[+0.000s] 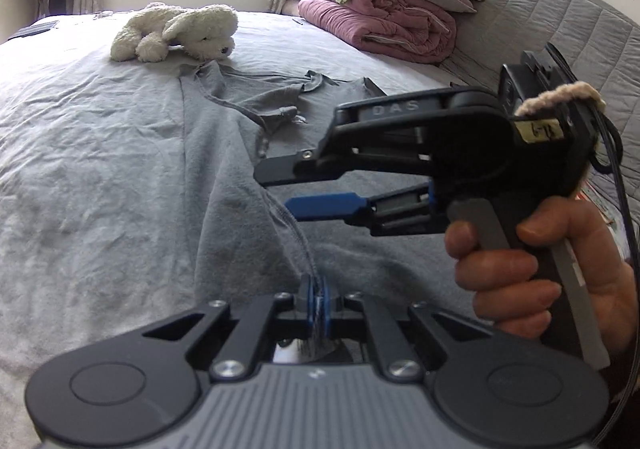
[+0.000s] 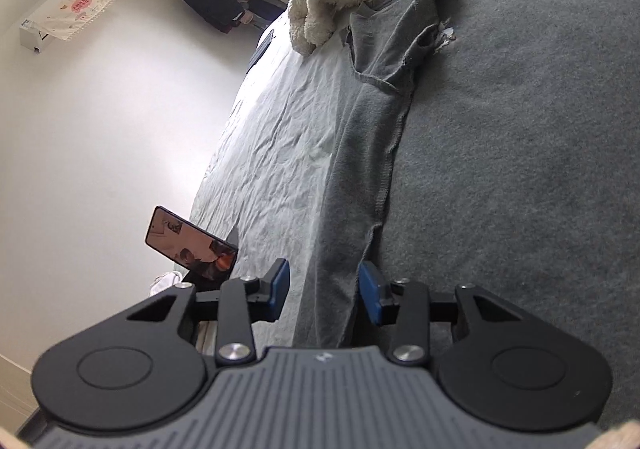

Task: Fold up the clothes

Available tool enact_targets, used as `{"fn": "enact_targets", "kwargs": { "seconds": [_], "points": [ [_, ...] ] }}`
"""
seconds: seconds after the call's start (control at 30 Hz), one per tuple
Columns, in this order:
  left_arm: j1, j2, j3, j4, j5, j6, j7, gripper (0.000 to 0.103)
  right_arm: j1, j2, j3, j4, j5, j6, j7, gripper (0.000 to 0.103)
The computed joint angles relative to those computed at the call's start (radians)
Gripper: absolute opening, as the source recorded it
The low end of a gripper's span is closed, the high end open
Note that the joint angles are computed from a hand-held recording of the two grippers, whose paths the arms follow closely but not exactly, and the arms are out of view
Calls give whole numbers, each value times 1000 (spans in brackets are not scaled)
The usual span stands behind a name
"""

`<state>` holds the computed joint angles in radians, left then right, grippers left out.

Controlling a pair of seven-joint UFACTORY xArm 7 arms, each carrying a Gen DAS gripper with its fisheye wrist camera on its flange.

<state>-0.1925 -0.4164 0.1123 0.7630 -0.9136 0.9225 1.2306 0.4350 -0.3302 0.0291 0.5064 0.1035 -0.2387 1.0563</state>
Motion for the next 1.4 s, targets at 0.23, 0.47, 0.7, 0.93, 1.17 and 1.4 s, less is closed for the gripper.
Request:
{"fn": "enact_targets", "kwargs": {
  "seconds": [0.23, 0.47, 0.7, 0.93, 1.17, 1.4],
  "points": [
    [21, 17, 25, 12, -42, 17, -19, 4, -71, 41, 77, 7, 41, -15, 20, 33],
    [52, 41, 31, 47, -75, 92, -27, 4, -105, 6, 113, -25, 39, -27, 21, 10],
    [65, 48, 27, 64, -104, 180, -14, 4, -412, -127, 413, -2, 29, 146, -24, 8],
    [76, 57, 13, 70, -61, 191, -21, 8, -314, -126, 310, -22, -22, 224, 18, 18],
    [132, 106, 40, 113, -119, 184, -50, 11, 2, -162, 55, -85, 36, 161, -43, 44],
    [164, 133, 28, 123, -100, 163, -58, 11, 294, -203, -125, -134, 95, 116, -115, 42]
  ]
}}
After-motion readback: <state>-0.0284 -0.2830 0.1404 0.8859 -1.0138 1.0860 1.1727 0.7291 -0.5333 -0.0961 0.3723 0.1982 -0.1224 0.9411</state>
